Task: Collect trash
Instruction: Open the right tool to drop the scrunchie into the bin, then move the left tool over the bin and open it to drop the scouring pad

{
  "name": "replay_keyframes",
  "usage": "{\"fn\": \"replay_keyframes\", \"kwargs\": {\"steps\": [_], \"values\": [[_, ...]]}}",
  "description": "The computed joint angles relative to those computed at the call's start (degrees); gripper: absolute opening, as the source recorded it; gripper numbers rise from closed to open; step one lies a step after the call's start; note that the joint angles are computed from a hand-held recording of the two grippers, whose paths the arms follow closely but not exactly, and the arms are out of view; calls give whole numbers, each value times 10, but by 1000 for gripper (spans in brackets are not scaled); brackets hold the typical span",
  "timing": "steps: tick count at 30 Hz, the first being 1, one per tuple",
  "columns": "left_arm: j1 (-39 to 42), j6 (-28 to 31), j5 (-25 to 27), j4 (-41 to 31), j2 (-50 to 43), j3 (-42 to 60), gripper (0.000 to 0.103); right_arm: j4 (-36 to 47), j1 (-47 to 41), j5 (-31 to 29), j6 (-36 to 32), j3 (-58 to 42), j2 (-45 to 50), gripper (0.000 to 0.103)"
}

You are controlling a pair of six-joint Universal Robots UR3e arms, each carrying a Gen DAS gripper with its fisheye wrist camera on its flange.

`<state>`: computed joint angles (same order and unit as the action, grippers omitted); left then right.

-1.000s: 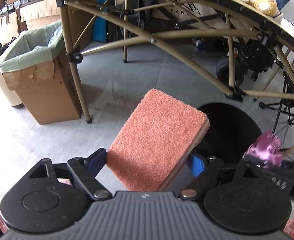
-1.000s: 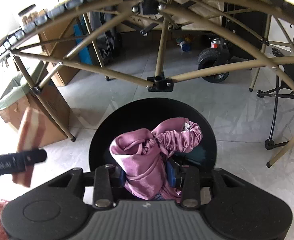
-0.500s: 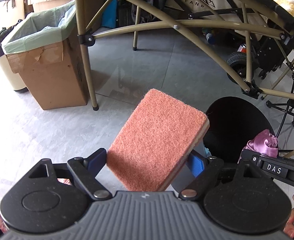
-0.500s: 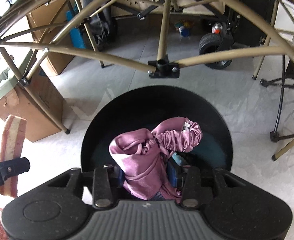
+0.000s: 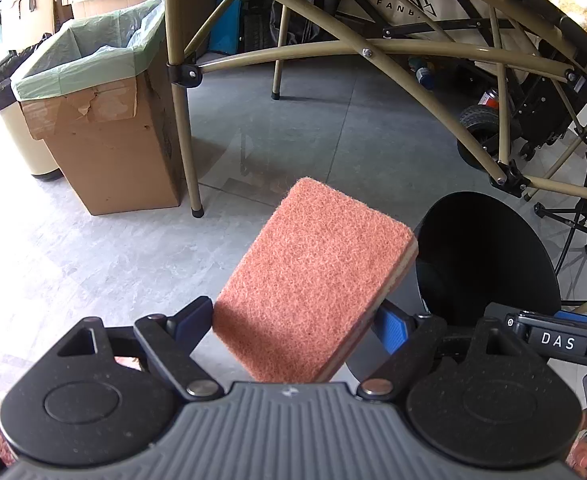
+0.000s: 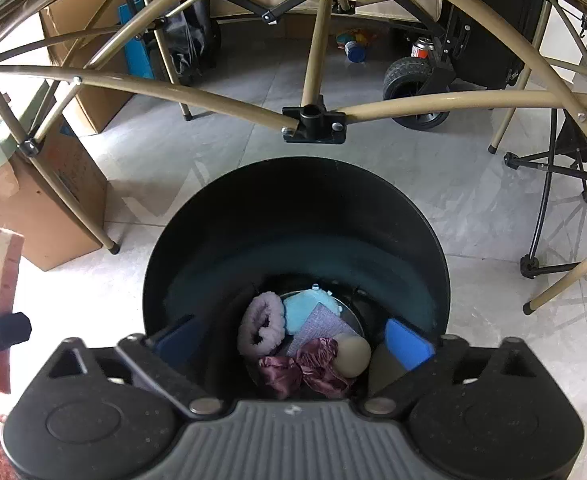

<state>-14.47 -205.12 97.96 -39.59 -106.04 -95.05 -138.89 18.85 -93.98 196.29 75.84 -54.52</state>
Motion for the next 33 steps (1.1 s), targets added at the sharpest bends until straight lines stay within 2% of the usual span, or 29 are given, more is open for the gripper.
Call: {"fn": "replay_keyframes", "kwargs": {"steps": [19, 33], "values": [[-9, 0, 7, 12, -4, 5, 85, -8, -7, 4, -2, 26, -25, 103], [-57, 2, 19, 1, -38, 74, 85, -51, -35, 7, 1, 110, -97, 103]]}}
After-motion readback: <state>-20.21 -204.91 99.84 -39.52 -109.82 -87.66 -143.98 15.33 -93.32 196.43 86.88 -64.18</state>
